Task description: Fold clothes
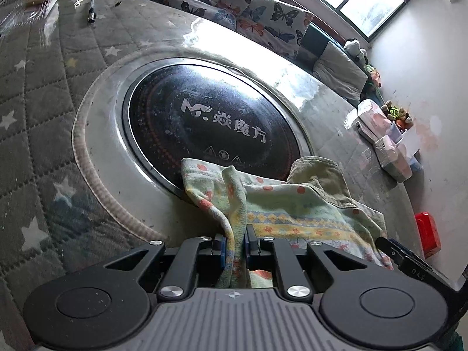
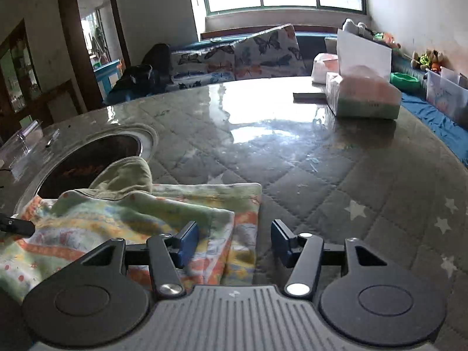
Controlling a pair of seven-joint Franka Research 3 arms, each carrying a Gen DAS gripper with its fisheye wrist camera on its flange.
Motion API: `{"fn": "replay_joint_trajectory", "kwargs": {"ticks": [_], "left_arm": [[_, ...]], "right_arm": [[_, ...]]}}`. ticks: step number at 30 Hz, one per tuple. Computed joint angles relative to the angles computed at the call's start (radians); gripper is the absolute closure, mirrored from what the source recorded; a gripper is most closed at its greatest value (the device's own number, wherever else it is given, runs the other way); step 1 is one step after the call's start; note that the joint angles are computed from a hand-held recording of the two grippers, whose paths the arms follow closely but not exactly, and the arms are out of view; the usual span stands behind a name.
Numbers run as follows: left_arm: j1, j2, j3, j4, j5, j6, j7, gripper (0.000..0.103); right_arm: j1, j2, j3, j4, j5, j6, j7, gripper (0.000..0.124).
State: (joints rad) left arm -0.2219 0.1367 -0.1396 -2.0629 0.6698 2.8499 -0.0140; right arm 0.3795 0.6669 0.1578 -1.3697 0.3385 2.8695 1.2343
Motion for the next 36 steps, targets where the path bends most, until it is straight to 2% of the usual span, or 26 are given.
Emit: {"fn": "replay_joint_trajectory", "kwargs": {"ticks": [2, 6, 7, 14, 16, 20, 27, 31, 36], "left_arm": [[-0.001, 0.003, -0.001, 0.005, 0.002, -0.009, 0.008, 0.09], [-0.01, 0.007, 0.002, 0.022, 0.031, -0.042, 0.008, 0.091], [-0.013, 0.008, 0.002, 0.029, 0.042, -0.054, 0.008, 0.092], [-0.025, 0.027, 0.001, 0.115, 0.124, -0.089, 0.037, 0.095], [-0.03, 0.05, 0.001, 0.163, 0.137, -0.088, 0.061, 0.095], [-0.051, 0.131, 0.003, 0.296, 0.129, -0.096, 0.137, 0.095], [-0.089, 0.318, 0.001, 0.563, -0.013, -0.1, 0.36, 0.095], [-0.117, 0.418, 0.008, 0.707, -0.093, -0.114, 0.466, 0.095], [-0.141, 0.545, 0.006, 0.894, -0.2, -0.182, 0.59, 0.095]], "right_arm": [[-0.01, -0.009, 0.024, -0.018, 0.01, 0.01, -0.032, 0.074], [-0.019, -0.021, 0.057, -0.04, 0.039, 0.02, -0.071, 0.108], [-0.02, -0.024, 0.062, -0.046, 0.05, 0.03, -0.075, 0.113], [-0.095, -0.094, 0.169, -0.129, 0.159, 0.154, -0.211, 0.117], [-0.101, -0.112, 0.176, -0.138, 0.173, 0.194, -0.238, 0.117], [-0.051, -0.132, 0.097, -0.129, 0.142, 0.242, -0.199, 0.117], [0.069, -0.147, -0.128, -0.106, 0.03, 0.295, -0.002, 0.117], [0.153, -0.114, -0.287, -0.061, -0.045, 0.27, 0.131, 0.117], [0.178, -0.066, -0.367, -0.003, -0.119, 0.215, 0.245, 0.117]]}}
